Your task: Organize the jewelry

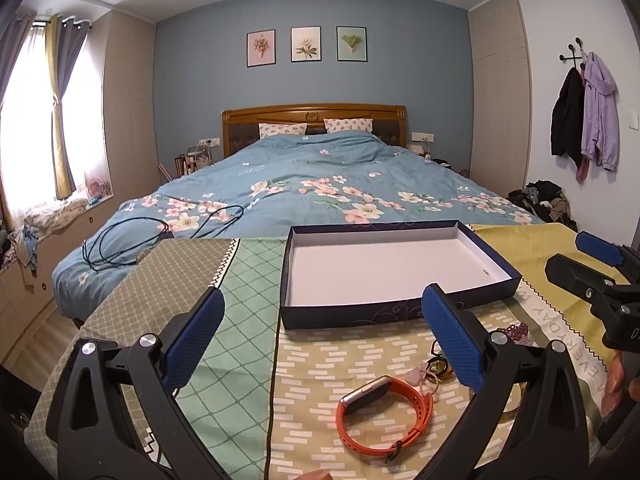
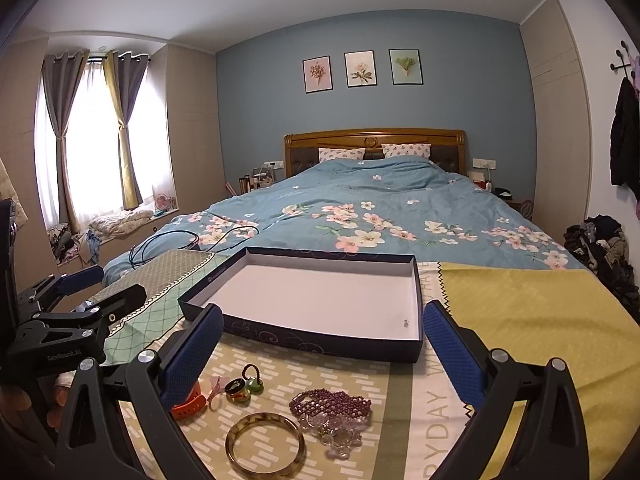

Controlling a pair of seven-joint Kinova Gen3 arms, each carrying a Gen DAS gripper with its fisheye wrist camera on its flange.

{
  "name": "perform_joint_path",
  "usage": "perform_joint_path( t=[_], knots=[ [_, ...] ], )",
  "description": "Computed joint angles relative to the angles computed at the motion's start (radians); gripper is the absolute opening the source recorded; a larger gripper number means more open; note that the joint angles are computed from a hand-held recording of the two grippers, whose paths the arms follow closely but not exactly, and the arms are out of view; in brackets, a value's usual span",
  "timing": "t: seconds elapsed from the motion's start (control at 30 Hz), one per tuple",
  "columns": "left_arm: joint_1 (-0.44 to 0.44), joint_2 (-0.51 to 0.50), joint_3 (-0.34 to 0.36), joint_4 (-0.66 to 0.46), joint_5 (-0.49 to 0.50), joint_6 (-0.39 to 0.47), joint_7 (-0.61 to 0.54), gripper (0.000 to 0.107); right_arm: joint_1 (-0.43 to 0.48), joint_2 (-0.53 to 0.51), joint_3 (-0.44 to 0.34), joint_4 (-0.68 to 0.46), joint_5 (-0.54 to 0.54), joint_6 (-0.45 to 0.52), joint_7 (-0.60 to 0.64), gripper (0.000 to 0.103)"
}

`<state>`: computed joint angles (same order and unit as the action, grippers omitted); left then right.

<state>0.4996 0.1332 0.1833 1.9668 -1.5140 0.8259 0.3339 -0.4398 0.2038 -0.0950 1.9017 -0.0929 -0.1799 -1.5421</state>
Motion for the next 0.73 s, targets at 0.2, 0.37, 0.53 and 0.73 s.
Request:
perform_joint_path(
  t=[0.2, 0.37, 0.53, 0.73],
  knots=[
    [0.006, 0.005, 0.000, -0.005, 0.015, 0.021, -0.004, 0.097, 0.034, 0.006, -0.033, -0.006, 0.034, 0.005, -0.034, 0.097],
    [0.009, 0.011, -0.003, -0.014, 0.028, 0.029, -0.017, 0.097, 0.052, 0.010, -0.053, -0.005, 0.061, 0.001, -0.058, 0.097],
    [0.005, 0.007, -0.007, -0.015, 0.046, 0.016, -0.018, 0.097, 0.042, 0.011, -0.043, -0.007, 0.064, 0.004, -0.063, 0.097],
    [-0.001, 0.006, -0.010, -0.015, 0.063, 0.000, -0.025, 0.097, 0.027, 0.016, -0.030, -0.008, 0.052, 0.002, -0.057, 0.097]
  ],
)
